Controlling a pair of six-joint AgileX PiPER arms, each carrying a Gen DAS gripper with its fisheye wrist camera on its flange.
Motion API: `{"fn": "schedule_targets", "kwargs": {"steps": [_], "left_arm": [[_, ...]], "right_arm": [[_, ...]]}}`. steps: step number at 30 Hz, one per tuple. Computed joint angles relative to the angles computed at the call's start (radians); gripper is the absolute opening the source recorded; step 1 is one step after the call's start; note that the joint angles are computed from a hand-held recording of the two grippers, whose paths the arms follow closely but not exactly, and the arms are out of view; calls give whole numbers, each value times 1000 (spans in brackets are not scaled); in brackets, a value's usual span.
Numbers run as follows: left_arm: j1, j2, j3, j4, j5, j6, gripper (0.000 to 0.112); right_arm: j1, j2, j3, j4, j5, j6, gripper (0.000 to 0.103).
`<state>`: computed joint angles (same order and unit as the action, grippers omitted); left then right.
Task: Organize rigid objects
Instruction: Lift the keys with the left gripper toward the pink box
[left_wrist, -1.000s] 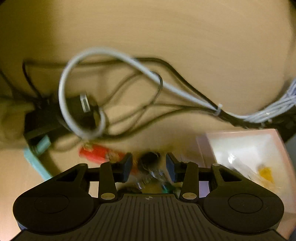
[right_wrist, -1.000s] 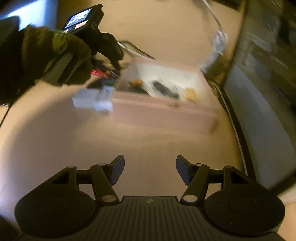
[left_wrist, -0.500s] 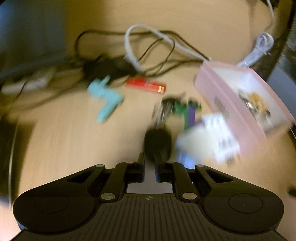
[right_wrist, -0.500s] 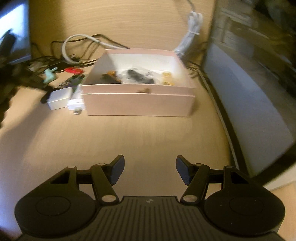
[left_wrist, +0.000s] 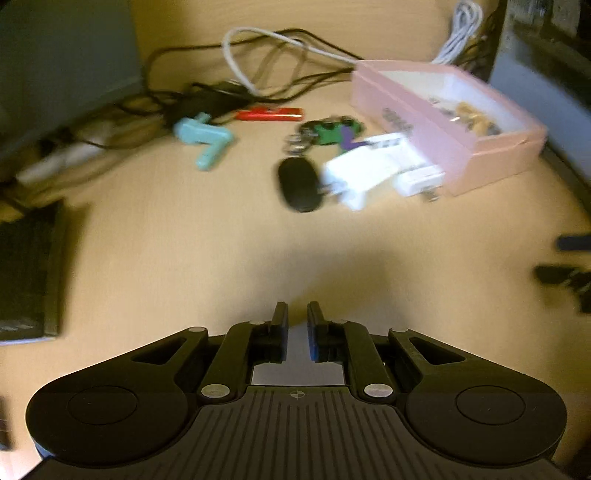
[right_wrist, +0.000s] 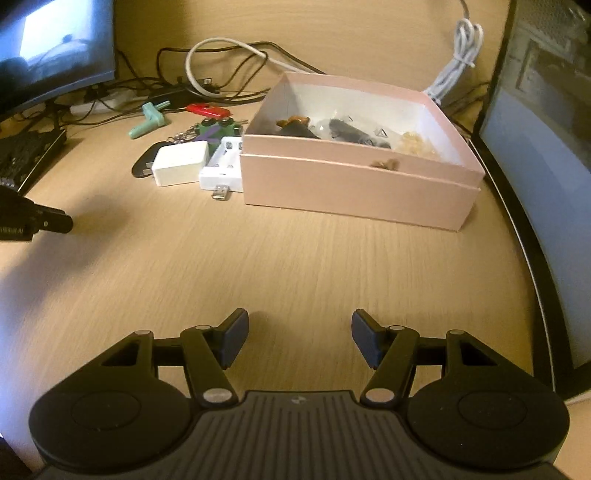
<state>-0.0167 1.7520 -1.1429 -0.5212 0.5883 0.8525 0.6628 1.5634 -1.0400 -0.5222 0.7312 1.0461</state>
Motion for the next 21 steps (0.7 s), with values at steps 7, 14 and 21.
{"fn": "schedule_targets", "kwargs": {"steps": [7,14,21], "left_arm": [[-23,46,-126,-124,59,82,21],[-116,304,-562,62,103,23,22],[-148,522,-892,178,259,-12,22]], "right_arm": [[1,-22,39,-12,-25,38,65],[2,-27,50,-27,-21,57,72],[8,-47,82,-57,-21,109,78]]}}
